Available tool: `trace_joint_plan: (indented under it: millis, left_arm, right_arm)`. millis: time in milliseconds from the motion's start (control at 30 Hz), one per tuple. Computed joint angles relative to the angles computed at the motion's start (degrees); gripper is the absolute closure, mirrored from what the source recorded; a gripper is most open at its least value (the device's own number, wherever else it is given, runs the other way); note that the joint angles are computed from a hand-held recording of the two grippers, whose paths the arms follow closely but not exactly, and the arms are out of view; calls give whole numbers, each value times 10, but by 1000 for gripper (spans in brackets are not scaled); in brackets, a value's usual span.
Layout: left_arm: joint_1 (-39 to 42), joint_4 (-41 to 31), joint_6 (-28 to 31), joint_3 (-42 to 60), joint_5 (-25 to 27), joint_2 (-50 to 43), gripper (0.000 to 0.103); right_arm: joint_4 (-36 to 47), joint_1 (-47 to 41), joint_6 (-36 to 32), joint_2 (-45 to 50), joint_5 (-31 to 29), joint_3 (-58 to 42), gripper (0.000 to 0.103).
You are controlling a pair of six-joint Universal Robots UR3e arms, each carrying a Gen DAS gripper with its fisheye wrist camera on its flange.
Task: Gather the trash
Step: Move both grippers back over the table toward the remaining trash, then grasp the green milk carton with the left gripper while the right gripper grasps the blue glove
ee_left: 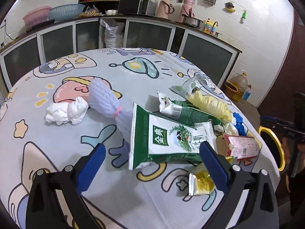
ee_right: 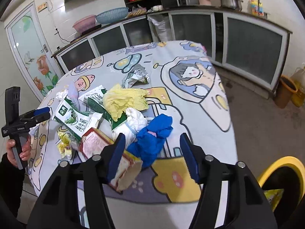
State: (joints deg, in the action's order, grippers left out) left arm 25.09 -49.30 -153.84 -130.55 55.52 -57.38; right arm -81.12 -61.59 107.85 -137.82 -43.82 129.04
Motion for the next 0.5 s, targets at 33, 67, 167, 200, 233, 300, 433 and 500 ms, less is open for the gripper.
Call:
trace_joint_plan:
  millis: [33, 67, 167, 200, 233, 300, 433, 500]
  left_arm:
    - [-3, 0, 0, 8, -2, -16, 8]
    - [-7, 5, -1, 14, 0, -31, 8]
    - [-28, 36, -17, 24, 18, -77, 8]
    - [-33, 40, -21, 30, 24, -92, 8]
    - [-41, 46, -27, 39, 27, -113, 8]
    - [-49, 48, -31, 52, 25, -141, 8]
    - [-81, 80, -54, 80, 38, -206, 8]
    - [-88, 82, -54, 91, 33, -229, 8]
  right_arm:
    - [-37, 17, 25, 21, -2, 7, 49]
    - [-88, 41, 60, 48, -5, 14, 50]
    - [-192, 86, 130, 99, -17, 30, 51]
    - [-221, 99, 149, 120, -21, 32, 51]
    - [-239, 109, 161, 134, -23, 32, 51]
    - [-274, 126, 180, 158, -29, 33, 52]
    - [-327, 154, 210, 209, -38, 26, 53]
    - [-345, 164, 221, 235, -42, 20, 54]
